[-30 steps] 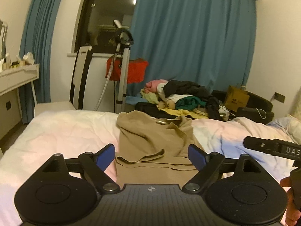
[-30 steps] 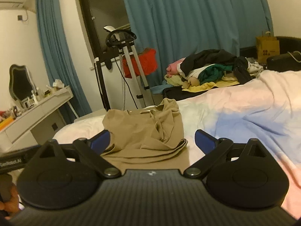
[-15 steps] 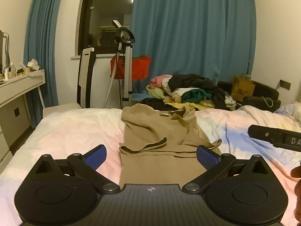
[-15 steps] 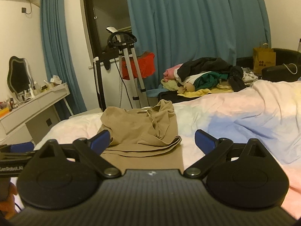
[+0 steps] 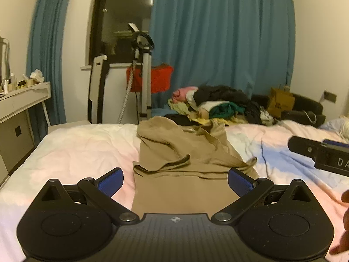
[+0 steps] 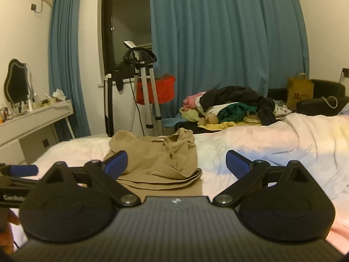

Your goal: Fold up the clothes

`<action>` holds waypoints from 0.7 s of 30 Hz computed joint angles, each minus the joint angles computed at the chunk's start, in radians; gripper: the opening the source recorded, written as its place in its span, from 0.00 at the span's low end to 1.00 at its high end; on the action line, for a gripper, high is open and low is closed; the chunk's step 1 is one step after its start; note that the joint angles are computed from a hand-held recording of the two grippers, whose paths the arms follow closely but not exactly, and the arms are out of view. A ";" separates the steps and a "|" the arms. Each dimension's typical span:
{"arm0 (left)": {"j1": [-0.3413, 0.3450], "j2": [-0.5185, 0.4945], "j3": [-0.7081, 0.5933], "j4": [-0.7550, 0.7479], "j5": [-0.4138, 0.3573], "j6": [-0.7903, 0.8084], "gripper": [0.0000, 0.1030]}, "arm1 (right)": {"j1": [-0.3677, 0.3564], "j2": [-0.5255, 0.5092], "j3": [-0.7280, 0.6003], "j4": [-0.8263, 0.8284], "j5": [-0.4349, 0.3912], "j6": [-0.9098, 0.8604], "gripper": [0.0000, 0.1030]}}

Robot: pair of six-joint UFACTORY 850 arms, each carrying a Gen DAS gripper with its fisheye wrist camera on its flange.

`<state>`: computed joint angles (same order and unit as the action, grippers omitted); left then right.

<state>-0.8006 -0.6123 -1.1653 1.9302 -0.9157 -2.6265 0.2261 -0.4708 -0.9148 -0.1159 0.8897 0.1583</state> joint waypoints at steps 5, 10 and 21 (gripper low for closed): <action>0.004 -0.011 -0.003 -0.028 -0.021 -0.023 1.00 | 0.005 0.002 -0.011 0.049 -0.049 -0.020 0.95; 0.010 -0.003 0.005 -0.061 0.004 -0.052 1.00 | 0.006 0.003 -0.012 0.046 -0.080 0.016 0.95; 0.053 0.048 0.072 0.183 0.250 -0.391 1.00 | -0.001 -0.006 -0.035 0.013 -0.222 0.109 0.95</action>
